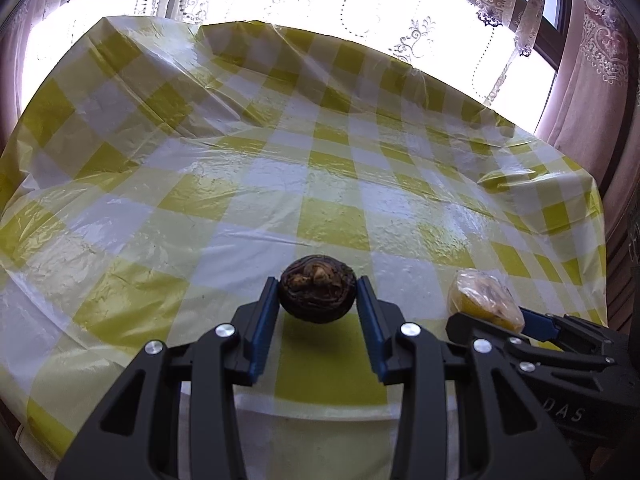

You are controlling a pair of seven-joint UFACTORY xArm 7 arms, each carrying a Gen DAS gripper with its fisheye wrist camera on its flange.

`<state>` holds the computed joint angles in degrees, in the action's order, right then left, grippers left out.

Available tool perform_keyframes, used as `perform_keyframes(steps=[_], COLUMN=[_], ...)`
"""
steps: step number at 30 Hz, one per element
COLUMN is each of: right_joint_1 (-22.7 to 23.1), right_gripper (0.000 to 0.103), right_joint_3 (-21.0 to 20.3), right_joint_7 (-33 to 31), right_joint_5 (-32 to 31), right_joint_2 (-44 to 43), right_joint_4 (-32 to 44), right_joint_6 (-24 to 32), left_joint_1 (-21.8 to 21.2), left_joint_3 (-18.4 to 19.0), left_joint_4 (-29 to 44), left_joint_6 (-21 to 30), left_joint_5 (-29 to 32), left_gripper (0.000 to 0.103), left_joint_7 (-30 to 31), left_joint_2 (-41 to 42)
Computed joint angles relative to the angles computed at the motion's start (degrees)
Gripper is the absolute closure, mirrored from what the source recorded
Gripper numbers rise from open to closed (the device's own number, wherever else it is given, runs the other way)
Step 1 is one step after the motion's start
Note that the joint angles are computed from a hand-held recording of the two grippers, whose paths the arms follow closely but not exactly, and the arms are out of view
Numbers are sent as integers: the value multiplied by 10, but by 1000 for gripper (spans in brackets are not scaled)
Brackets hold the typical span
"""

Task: Organize fruits
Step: 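Carry the brown fruit and wrapped pale fruit into the box and open both tools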

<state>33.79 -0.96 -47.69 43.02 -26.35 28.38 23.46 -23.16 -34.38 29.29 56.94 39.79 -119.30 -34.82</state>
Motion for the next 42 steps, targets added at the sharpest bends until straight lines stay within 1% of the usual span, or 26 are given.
perform_keyframes(steps=[3,7,11,12,13,14,16,18,22,25,32,37,42], right_joint_1=[-1,-3,-2,-3,1,4,-6,-9,-18,-29,-43,-68,-99], right_gripper=[30,30,30,32,41,40,40,40,40,40,40,40,40], right_joint_3=[-3,12,7,6,-1,-5,6,5,3,0,-34,-60,-88], right_joint_7=[6,15,8,6,-8,-21,-17,-16,-10,6,23,31,25], right_joint_5=[8,-5,-10,-12,-4,6,4,2,-11,-34,-79,-109,-133], right_joint_2=[-1,14,21,23,23,19,9,0,-33,-60,-137,-193,-242], right_joint_4=[6,18,24,25,26,23,14,7,-17,-35,-77,-96,-108], right_joint_6=[1,-12,-1,5,15,20,13,14,16,16,36,70,104], left_joint_1=[0,-2,-5,-6,-7,-7,-9,-11,-14,-16,-26,-34,-47], left_joint_3=[-4,-2,-2,-2,-3,-3,-4,-3,-1,-1,-8,-8,-12], left_joint_4=[5,8,10,11,13,14,17,19,23,32,67,95,144], left_joint_6=[7,12,18,20,22,24,28,32,37,45,64,60,73], left_joint_5=[3,6,7,7,8,9,11,13,18,21,36,53,87], left_gripper=[63,63,63,63,63,63,63,63,63,63,63,63,63], left_joint_7=[1,4,3,4,4,5,4,5,8,13,19,17,18], left_joint_2=[5,9,11,12,14,16,19,22,26,30,58,86,143])
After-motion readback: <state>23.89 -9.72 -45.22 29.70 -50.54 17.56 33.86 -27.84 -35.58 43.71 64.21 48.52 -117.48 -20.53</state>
